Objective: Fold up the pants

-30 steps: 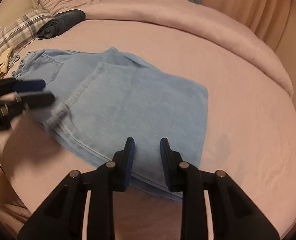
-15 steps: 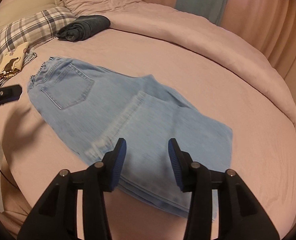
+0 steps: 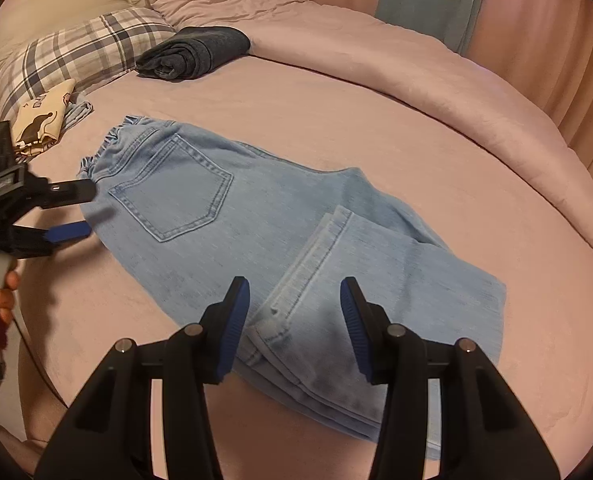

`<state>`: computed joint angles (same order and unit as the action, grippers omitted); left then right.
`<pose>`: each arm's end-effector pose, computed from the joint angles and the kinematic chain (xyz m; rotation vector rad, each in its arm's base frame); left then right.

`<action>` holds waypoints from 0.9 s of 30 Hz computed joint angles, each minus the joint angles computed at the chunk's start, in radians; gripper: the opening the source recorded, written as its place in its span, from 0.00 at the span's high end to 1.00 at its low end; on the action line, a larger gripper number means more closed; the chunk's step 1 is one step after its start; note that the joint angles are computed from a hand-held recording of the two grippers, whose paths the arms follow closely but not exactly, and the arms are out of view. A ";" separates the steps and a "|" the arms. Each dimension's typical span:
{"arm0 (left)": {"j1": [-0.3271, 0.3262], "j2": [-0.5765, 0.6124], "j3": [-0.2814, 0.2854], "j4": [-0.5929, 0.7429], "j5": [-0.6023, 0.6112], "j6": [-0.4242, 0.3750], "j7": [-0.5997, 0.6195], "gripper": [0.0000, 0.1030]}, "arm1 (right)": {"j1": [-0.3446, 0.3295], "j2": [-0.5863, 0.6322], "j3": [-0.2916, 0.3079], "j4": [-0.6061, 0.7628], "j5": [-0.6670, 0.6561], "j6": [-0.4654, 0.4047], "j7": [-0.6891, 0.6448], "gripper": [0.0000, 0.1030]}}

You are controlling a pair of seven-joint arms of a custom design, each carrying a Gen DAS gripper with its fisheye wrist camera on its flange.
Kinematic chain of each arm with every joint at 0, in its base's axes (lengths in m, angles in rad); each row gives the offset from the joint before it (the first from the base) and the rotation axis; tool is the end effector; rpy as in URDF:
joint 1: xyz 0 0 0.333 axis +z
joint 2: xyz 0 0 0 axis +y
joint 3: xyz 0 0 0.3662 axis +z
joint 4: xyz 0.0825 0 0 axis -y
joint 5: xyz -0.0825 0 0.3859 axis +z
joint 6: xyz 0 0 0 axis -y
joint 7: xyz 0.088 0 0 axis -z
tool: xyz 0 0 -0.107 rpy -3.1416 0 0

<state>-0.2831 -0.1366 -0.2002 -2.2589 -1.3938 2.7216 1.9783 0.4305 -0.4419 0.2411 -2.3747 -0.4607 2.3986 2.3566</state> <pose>0.4767 -0.2137 0.5101 2.0159 -1.5435 1.2985 0.3356 0.2821 0.5786 -2.0221 1.7220 -0.7017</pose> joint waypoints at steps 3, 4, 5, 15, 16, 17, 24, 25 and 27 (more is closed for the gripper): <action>0.001 0.032 -0.003 0.032 0.012 0.006 -0.024 0.16 | -0.001 0.006 -0.003 0.003 0.002 0.004 -0.001 0.55; 0.002 0.039 -0.006 0.040 0.019 0.007 -0.036 0.15 | -0.002 0.007 -0.003 0.003 0.003 0.003 -0.002 0.55; 0.002 0.045 -0.010 0.048 0.034 0.012 -0.053 0.14 | -0.002 0.008 -0.005 0.003 0.006 0.007 -0.002 0.55; 0.008 0.071 -0.022 0.057 0.307 0.050 -0.293 0.73 | -0.005 0.015 -0.020 -0.010 0.032 0.026 -0.006 0.55; 0.007 0.067 -0.021 0.055 0.311 0.053 -0.292 0.76 | -0.006 0.016 -0.018 -0.011 0.033 0.026 -0.004 0.55; 0.005 0.062 -0.024 0.052 0.335 0.063 -0.299 0.78 | -0.006 0.017 -0.020 -0.014 0.037 0.029 -0.003 0.55; -0.015 0.025 -0.055 0.056 0.622 0.163 -0.410 0.82 | -0.013 0.007 -0.026 -0.041 0.048 0.043 0.007 0.56; -0.017 0.018 -0.061 0.058 0.676 0.173 -0.429 0.82 | -0.014 0.005 -0.028 -0.046 0.050 0.044 0.008 0.56; -0.025 0.008 -0.069 0.062 0.756 0.197 -0.447 0.82 | -0.016 0.001 -0.031 -0.054 0.055 0.047 0.010 0.56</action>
